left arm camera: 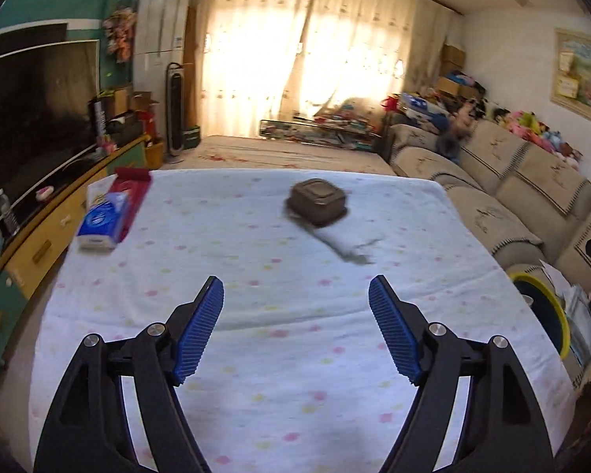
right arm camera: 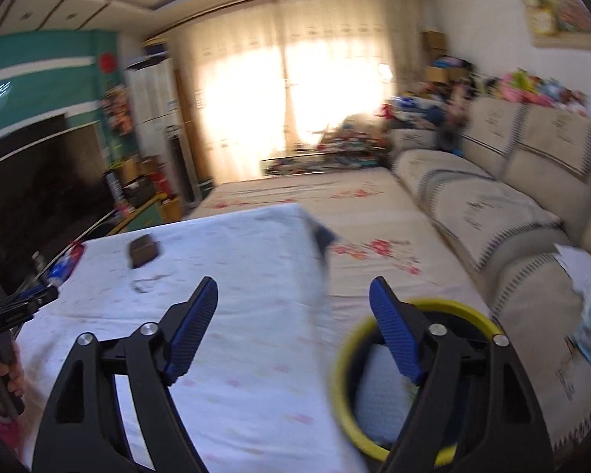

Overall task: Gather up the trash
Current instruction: 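Grasp the brown square container on the towel with the right tool, then carry the brown container over the yellow bin and open the right tool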

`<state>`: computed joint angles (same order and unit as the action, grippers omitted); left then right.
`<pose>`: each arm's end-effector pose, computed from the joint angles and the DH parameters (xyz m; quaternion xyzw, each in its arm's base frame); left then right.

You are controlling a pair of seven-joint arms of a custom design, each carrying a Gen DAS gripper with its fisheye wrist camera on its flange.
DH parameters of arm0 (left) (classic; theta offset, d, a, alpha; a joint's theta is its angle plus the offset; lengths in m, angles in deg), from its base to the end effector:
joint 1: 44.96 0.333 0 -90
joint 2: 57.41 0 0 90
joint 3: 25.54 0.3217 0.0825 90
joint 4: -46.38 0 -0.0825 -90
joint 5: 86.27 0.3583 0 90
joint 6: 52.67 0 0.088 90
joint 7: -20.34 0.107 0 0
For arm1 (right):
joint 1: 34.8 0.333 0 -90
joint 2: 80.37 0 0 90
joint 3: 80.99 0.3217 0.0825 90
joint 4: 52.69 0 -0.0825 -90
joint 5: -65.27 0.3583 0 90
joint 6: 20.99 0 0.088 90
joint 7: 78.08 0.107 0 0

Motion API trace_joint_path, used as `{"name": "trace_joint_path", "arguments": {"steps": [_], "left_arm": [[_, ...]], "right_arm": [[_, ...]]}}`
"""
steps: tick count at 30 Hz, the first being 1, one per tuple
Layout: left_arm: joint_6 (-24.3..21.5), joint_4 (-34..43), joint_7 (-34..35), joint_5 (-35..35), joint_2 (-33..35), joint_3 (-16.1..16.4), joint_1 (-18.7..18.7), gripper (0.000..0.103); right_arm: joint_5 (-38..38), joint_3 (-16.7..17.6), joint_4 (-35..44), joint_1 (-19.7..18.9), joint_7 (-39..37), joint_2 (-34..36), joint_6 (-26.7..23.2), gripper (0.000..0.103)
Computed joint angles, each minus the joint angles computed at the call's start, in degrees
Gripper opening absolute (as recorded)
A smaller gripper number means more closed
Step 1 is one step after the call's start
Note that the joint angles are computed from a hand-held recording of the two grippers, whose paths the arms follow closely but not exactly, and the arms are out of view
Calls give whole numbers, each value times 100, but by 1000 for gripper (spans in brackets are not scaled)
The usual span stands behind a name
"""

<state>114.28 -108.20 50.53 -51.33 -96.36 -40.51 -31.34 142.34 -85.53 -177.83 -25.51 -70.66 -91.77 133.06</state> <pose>0.3600 -0.0567 0.5318 -0.7540 0.4667 -0.2997 0.3519 0.5060 0.0079 0.5475 -0.7209 0.4505 -0.2159 0.4803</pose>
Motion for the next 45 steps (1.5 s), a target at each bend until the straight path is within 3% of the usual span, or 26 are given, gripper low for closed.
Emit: {"name": "trace_joint_path", "arguments": {"steps": [6,9,11,17,23,34,37,39,42,45], "left_arm": [[121,-461,55,-263,-328,478,132,89],[96,-515,-53,-250,-489,158,323,91],[13,-502,-98,-185,-556,-4,391,92],[-78,-482,-47,-252,-556,80,126,92],[-108,-473,-11,-292,-490,124,47,92],[-218,-416,-52,-214,-457,77,16,92],[-211,-422,-54,-188,-425,88,25,92],[-232,-414,-52,-197,-422,103,-5,92],[-286,-397,-51,-199,-425,97,-35,92],[-307,-388,-62,-186,-421,101,-46,92]], "right_arm": [[-291,441,817,491,-172,648,-869,84],[-703,703,1402,633,46,1206,-1073,86],[-1054,892,1796,737,263,1604,-975,86],[-2381,1230,2894,959,1439,2716,-547,86],[-3623,1360,3853,1056,2506,3575,-633,86],[-4541,1568,4397,1067,3018,4127,-600,85],[-4769,1510,4522,1117,3225,4228,-703,79],[-4862,1513,4617,1099,3305,4278,-852,67],[-4826,1569,4631,1045,3340,4288,-886,55],[-4690,1644,4605,960,3313,4250,-938,56]]}}
